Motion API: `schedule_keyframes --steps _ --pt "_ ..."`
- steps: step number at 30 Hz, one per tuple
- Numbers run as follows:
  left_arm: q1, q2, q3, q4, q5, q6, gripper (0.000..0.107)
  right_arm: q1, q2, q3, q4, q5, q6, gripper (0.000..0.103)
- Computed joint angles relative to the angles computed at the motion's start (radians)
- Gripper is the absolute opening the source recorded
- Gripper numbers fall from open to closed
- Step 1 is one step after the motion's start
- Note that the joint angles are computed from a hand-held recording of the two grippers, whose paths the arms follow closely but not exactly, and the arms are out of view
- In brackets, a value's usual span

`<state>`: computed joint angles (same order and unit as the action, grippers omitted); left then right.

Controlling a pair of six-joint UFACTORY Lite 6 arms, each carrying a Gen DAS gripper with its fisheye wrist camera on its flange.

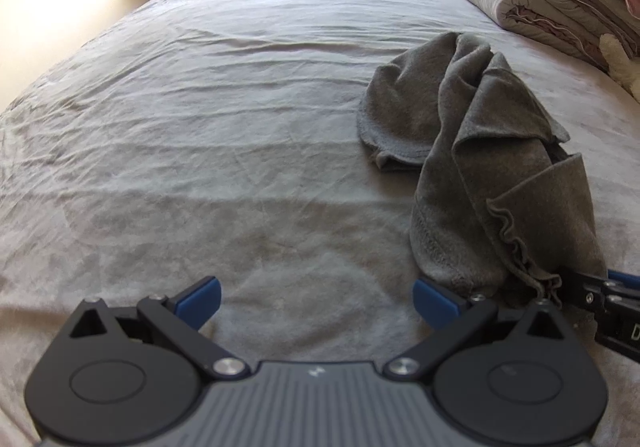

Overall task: Fold clothes
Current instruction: 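Grasp the sweater edge with the right gripper while the left gripper grasps another edge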

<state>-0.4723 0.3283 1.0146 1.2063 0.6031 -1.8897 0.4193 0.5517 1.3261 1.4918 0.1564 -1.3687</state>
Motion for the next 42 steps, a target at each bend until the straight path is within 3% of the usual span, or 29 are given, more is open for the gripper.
schedule_keyframes --steps 1,3,17,23,35,38,42 --pt "-0.003 -0.002 0.001 0.003 0.004 -0.005 0.102 0.0 -0.006 -0.007 0.017 0.001 -0.019 0.034" --pt "-0.007 -0.007 0.001 0.009 0.009 -0.014 0.102 -0.002 -0.015 -0.014 0.039 0.008 -0.04 0.013" --pt "-0.017 0.009 0.033 0.04 0.025 -0.056 0.102 -0.08 -0.073 -0.063 0.148 -0.006 -0.12 0.007" --pt "-0.036 0.01 0.042 0.107 0.039 -0.138 0.101 -0.135 -0.102 -0.103 0.309 -0.017 -0.29 0.006" --pt "-0.06 0.043 0.074 0.364 -0.026 -0.412 0.079 -0.244 -0.131 -0.15 0.264 -0.012 -0.286 0.005" --pt "-0.058 0.068 0.097 0.415 -0.069 -0.447 0.065 -0.26 -0.135 -0.152 0.219 -0.012 -0.248 0.004" --pt "-0.06 0.115 0.142 0.398 -0.102 -0.432 0.04 -0.291 -0.132 -0.146 0.226 0.023 -0.271 0.005"
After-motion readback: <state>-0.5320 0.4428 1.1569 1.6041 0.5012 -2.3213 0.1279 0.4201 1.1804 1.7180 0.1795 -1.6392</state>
